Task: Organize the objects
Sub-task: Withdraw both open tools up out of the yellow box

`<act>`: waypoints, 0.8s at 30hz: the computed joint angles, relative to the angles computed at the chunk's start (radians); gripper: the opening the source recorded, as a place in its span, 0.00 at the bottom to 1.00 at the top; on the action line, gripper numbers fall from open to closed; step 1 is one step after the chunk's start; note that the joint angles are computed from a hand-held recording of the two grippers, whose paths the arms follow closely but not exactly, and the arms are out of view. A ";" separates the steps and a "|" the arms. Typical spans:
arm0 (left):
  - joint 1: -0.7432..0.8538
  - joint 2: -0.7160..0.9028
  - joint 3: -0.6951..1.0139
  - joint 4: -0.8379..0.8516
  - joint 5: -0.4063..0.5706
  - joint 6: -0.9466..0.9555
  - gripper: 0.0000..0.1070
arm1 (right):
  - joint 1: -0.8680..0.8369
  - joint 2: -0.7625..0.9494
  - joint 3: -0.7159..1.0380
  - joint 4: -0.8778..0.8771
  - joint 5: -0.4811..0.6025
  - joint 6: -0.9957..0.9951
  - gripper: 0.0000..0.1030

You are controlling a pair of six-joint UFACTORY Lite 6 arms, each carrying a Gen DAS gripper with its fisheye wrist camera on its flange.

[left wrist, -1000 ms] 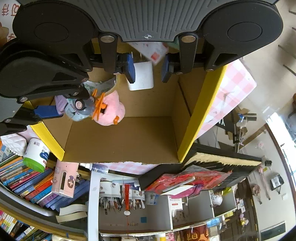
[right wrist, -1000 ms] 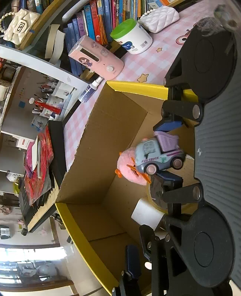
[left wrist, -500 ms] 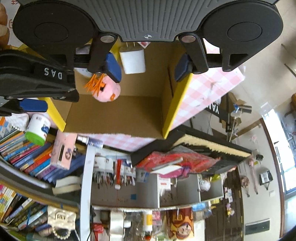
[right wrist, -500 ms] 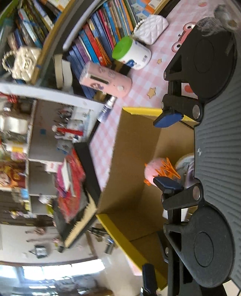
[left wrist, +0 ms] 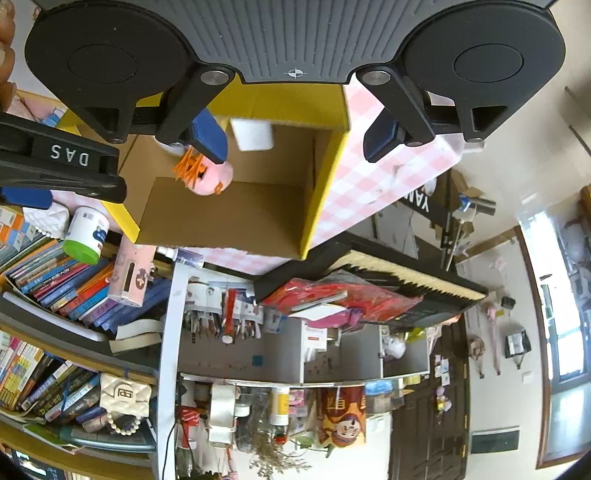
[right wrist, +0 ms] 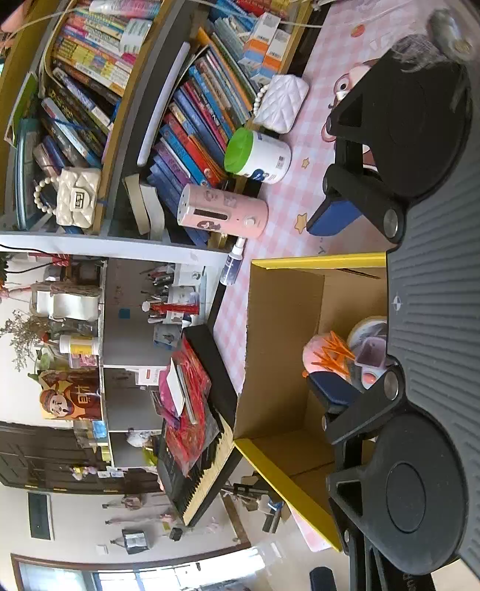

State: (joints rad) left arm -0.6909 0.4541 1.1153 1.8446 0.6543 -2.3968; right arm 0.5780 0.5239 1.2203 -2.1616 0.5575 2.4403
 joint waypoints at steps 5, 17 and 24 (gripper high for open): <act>-0.021 -0.081 -0.125 0.018 0.013 -0.060 0.78 | 0.075 -0.046 -0.089 0.080 0.057 -0.030 0.82; -0.105 -0.294 -0.435 -0.031 0.035 -0.126 0.79 | 0.278 -0.136 -0.264 0.308 0.148 -0.070 0.84; -0.185 -0.399 -0.570 -0.084 0.057 -0.143 0.80 | 0.412 -0.181 -0.356 0.432 0.215 -0.043 0.85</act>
State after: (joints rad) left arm -0.8755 0.0554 0.5454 1.7602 0.7109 -2.5396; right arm 0.9896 0.3430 0.8644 -1.7301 0.7730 2.3970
